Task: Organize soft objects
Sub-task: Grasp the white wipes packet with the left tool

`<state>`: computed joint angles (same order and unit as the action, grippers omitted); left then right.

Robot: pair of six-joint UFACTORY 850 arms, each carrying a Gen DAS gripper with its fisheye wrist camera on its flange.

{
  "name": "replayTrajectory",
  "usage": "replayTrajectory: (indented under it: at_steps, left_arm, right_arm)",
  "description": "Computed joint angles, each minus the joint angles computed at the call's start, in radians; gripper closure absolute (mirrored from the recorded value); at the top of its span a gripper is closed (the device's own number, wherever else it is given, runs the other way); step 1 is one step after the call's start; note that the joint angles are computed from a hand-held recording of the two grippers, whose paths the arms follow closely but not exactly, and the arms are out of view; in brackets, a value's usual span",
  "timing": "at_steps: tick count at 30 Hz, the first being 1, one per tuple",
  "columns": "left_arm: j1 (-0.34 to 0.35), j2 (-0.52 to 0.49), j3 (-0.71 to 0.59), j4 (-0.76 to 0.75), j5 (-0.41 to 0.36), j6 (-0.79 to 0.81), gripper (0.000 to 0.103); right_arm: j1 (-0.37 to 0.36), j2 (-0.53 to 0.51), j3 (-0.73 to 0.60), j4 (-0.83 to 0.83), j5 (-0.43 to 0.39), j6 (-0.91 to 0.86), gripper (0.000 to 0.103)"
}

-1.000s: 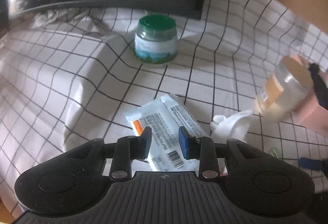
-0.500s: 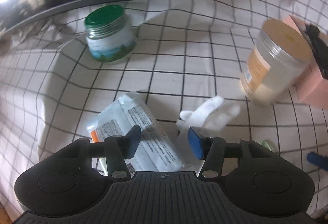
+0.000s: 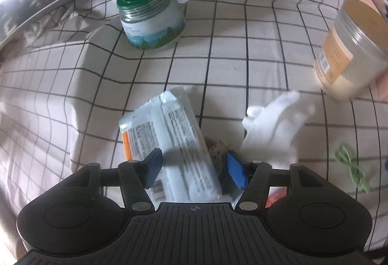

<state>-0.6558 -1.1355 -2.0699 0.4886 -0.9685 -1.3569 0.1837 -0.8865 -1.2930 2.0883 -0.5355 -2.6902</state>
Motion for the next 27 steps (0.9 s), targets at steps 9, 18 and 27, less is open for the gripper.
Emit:
replayTrajectory:
  at_steps: [9,18,27]
  left_arm:
    - [0.004,0.024,0.05,0.033,0.042,-0.082,0.021]
    - [-0.001,0.053,0.119,0.083,0.079,-0.158,0.009]
    - [0.015,0.225,0.367,0.234,0.287,-0.494,0.005]
  right_arm:
    - [-0.012,-0.001,0.001,-0.035,-0.024,0.0,0.0]
    - [-0.019,-0.002,0.004,-0.04,-0.045,-0.01,0.0]
    - [-0.024,0.001,0.011,-0.038,-0.056,-0.017,0.0]
